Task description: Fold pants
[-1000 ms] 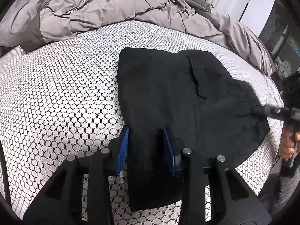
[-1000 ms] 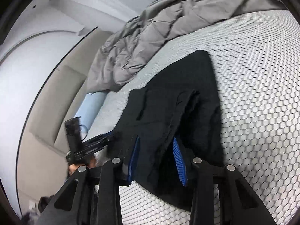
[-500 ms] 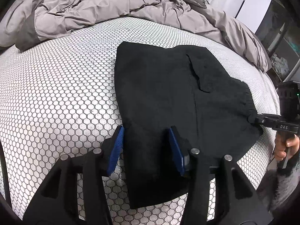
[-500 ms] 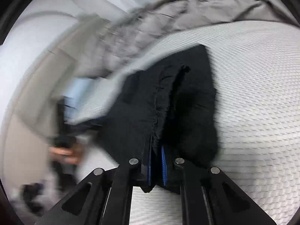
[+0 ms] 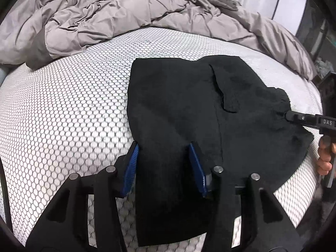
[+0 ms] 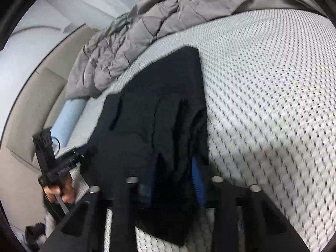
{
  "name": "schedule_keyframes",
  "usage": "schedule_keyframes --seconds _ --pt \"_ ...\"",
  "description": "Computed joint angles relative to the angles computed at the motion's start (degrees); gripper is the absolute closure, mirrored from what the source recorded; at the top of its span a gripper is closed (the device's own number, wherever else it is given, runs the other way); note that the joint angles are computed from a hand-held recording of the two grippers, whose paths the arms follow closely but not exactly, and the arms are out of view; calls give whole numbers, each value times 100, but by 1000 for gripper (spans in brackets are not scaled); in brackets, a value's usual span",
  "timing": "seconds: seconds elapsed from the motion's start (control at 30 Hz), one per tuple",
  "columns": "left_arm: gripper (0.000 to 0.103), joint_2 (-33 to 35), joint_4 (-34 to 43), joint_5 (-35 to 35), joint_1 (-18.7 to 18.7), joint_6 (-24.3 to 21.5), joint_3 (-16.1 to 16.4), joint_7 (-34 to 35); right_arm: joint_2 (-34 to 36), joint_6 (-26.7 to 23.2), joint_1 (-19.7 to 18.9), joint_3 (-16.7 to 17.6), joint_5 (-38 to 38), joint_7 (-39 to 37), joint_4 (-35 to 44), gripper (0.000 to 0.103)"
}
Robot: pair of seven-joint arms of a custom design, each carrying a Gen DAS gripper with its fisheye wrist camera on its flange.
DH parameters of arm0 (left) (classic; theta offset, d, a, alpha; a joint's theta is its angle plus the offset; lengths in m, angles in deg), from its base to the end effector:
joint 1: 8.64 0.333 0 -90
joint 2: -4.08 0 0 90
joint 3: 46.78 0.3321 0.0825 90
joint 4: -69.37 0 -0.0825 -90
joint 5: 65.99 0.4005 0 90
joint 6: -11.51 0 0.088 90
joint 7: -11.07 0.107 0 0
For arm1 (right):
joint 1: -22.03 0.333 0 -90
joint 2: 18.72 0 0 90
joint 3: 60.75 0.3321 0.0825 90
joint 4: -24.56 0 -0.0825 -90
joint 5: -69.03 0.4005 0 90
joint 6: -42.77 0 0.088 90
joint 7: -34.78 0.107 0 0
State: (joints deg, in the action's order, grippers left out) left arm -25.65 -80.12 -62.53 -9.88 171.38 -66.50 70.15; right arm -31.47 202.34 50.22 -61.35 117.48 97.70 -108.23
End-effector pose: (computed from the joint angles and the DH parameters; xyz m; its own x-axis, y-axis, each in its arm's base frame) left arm 0.4039 -0.1675 0.4960 0.0626 -0.9903 0.1238 -0.7655 -0.1272 -0.6308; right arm 0.4798 0.2123 0.5063 0.3730 -0.8306 -0.4135 -0.7852 -0.0450 -0.6177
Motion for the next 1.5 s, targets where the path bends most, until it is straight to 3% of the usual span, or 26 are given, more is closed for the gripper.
schedule_keyframes --seconds 0.13,0.2,0.37,0.43,0.53,0.63,0.7,0.77,0.9,1.0,1.13,1.33,1.5 --pt "59 70 105 215 172 -19 -178 -216 209 149 -205 207 -897 560 116 77" --pt "59 36 91 269 162 -19 -179 -241 115 182 -176 203 -978 661 58 75" --pt "58 -394 -75 420 232 -200 -352 -551 -414 790 -250 365 -1897 1331 -498 56" --pt "45 -695 -160 520 301 -210 -507 -775 -649 883 -252 392 -2239 1528 -700 50" --pt "16 -1192 -350 620 387 -34 -723 -1099 -950 1261 -137 414 -2678 1655 -1002 14" --pt "11 -1502 -583 503 249 491 -720 -1165 -1247 1731 -147 580 -3062 1863 -1332 0" --pt "0 -1704 -688 415 308 602 -859 -1252 -1401 2177 -88 627 -3204 1983 -1602 0" --pt "1 -1948 -826 327 356 654 -1034 -1391 -1558 2412 -28 637 -3315 2118 -1838 0" --pt "1 -2298 -1039 248 291 635 -1315 -1502 -1768 2855 -208 988 -3588 2468 -2188 0" --pt "1 -2493 -1080 331 384 572 -1632 -1636 -1764 3370 -553 1478 -3742 2717 -2383 0" --pt "1 -2629 -1154 330 338 601 -1785 -1875 -1725 3375 -1161 2156 -3951 2937 -2363 0" --pt "1 -2607 -1089 447 523 792 -1941 -1959 -1647 3422 -1199 2188 -4412 3255 -2350 0" --pt "1 -2539 -1066 421 541 978 -1898 -1899 -1700 3545 -1562 2511 -4708 3534 -2367 0"
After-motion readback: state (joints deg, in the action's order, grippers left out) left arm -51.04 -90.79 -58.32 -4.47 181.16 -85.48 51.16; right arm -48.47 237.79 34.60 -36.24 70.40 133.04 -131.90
